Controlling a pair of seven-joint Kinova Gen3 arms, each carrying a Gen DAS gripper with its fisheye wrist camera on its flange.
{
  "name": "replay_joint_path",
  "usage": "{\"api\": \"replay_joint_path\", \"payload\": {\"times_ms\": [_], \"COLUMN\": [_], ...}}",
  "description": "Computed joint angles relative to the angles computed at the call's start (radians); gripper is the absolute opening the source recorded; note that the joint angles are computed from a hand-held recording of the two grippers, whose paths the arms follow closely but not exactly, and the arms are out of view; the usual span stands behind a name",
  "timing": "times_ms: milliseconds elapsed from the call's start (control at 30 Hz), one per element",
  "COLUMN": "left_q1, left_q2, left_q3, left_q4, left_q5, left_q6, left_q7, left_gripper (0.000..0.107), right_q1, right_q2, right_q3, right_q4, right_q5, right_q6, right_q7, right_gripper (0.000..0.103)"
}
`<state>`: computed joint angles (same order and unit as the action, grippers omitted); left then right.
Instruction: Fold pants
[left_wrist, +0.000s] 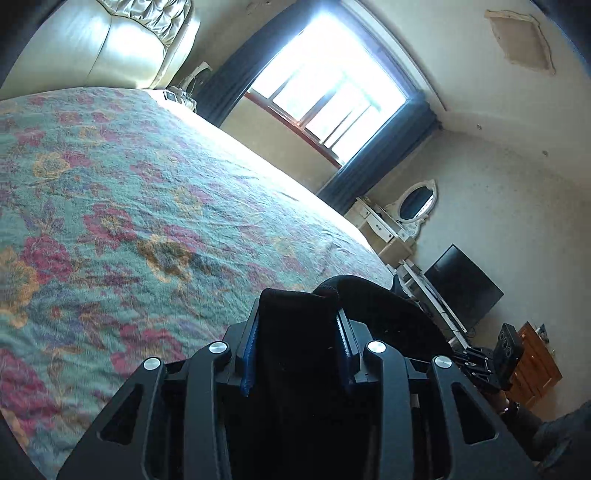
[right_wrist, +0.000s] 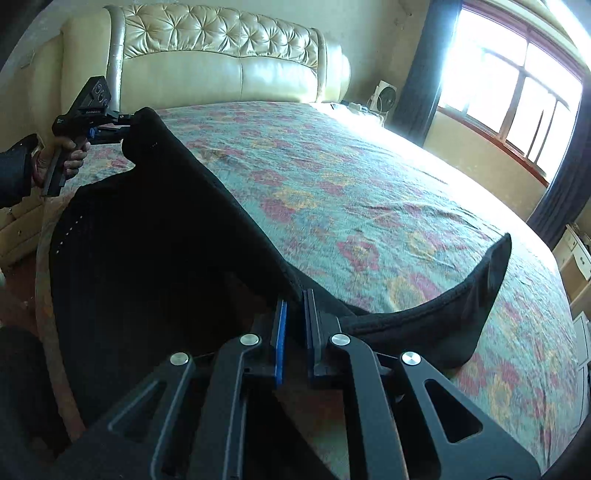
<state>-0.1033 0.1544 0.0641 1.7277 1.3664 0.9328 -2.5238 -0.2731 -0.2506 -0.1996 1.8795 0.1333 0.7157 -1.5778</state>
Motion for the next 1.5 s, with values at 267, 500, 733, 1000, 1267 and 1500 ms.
{"api": "replay_joint_path", "payload": {"times_ms": [267,500,733,1000,1267,1500], "left_q1": [0.027,0.002,0.037,-0.037,0.255,0.384], "left_q2": [-0.213,-0.439,-0.394,-0.403,-0.300,-0.268], "left_q3": [-0.293,-0.182,0.088,0.205,-0.006,-0.178], "left_q4": [0.343,0.434,0.366,0.358,0.297,0.321], "left_q5": [-0.137,-0.155,-0.232,-0.402,-0.580,-0.479], "left_q6": [0.070,-0.061,-0.290,-0.377,-0.456,-0.418], "left_q7": [0.267,0.467,0.738,1.014,1.181,1.097], "left_gripper": [0.070,0.078,0.078,0.078,0.075,0.011], "right_q1": [-0.217,-0.404,-0.642,-0.724,-0.739,-0.691], "right_q2": [-0.100,-0.268,-0.327,-0.314,-0.277,-0.183], "right_q3": [0.103,0.427,0.678,0.756,0.736,0.703], "right_q4": [0.169,0.357,0.527,0.535,0.538,0.468], "right_q5": [0.006,-0.279,-0.563,-0.564,-0.347,-0.394], "right_q6": [-0.026,-0.311,-0.567,-0.599,-0.632,-0.546], "right_q7": [-0.325,-0.608,-0.581,-0.575,-0.821,-0.800], "right_gripper": [0.052,0.079,0.074,0.074,0.075,0.075]}}
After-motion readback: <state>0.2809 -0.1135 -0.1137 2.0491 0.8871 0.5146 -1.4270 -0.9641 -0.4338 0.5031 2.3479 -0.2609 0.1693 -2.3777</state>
